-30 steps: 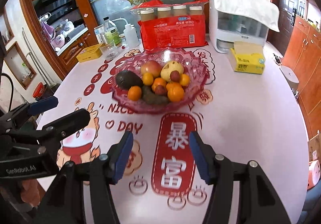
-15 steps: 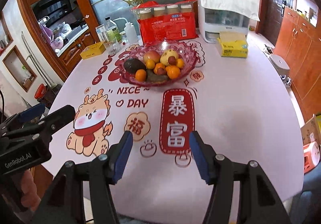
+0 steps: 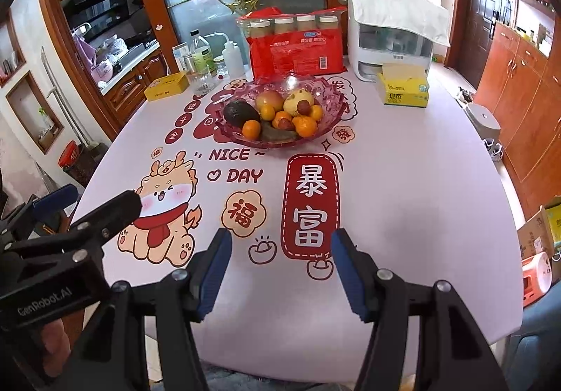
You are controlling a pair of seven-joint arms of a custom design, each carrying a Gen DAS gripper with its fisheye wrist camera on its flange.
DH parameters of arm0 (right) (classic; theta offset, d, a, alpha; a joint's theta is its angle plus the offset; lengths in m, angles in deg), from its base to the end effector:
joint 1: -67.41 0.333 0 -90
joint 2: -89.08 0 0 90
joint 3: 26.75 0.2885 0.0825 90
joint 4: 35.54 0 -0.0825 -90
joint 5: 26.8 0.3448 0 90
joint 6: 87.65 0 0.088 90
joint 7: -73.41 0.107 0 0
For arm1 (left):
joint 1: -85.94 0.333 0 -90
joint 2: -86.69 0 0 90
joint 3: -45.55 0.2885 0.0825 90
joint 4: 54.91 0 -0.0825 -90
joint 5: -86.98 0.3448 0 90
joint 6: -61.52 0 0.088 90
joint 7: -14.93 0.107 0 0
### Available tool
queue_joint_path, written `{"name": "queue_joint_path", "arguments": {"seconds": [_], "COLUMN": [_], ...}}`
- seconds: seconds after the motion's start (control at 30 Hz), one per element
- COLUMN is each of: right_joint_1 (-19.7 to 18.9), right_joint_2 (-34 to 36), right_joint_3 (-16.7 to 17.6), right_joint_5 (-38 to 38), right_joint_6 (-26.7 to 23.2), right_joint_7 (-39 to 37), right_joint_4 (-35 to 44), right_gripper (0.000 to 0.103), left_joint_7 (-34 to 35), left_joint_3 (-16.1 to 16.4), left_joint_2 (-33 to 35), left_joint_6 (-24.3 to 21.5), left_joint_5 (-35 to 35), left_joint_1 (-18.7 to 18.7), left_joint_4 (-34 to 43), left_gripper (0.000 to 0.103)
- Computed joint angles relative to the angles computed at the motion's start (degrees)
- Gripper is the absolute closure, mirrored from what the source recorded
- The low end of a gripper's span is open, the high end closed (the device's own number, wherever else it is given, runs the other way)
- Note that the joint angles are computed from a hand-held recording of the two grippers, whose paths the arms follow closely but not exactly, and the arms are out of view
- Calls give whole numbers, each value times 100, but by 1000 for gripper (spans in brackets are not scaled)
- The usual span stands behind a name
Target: Organize fruits
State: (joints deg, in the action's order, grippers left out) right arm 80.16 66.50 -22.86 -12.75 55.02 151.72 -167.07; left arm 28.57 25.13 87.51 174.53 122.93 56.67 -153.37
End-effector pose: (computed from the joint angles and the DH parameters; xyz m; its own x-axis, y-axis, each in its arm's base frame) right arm 0.4315 0.1313 0.5564 0.3651 -0.9265 -0.0912 -0.7838 -0.2531 -0.5671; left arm 0.3873 -0.3964 0.5754 0.2732 -0.9616 0.0255 -0.7664 -0.2336 -0.5983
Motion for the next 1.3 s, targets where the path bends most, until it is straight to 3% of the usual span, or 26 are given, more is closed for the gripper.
{"name": "queue_joint_path", "arguments": {"seconds": [0.57, 1.3], "right_joint_1": [-16, 4], "right_joint_2": [47, 270], "right_joint_3": [-68, -51], "right_joint_5": [143, 147], "right_joint_6": [10, -109], "right_joint_7": [-17, 10], "right_joint_4": [47, 222], "right_gripper": [43, 43], "left_joint_7": [77, 60], "left_joint_3": [31, 66], "left_joint_2": [110, 104], "left_joint_6": [-72, 179], "left_joint_5": [-99, -283], "left_joint_1": [-48, 44], "left_joint_4": [85, -75], "left_gripper": [3, 3]}}
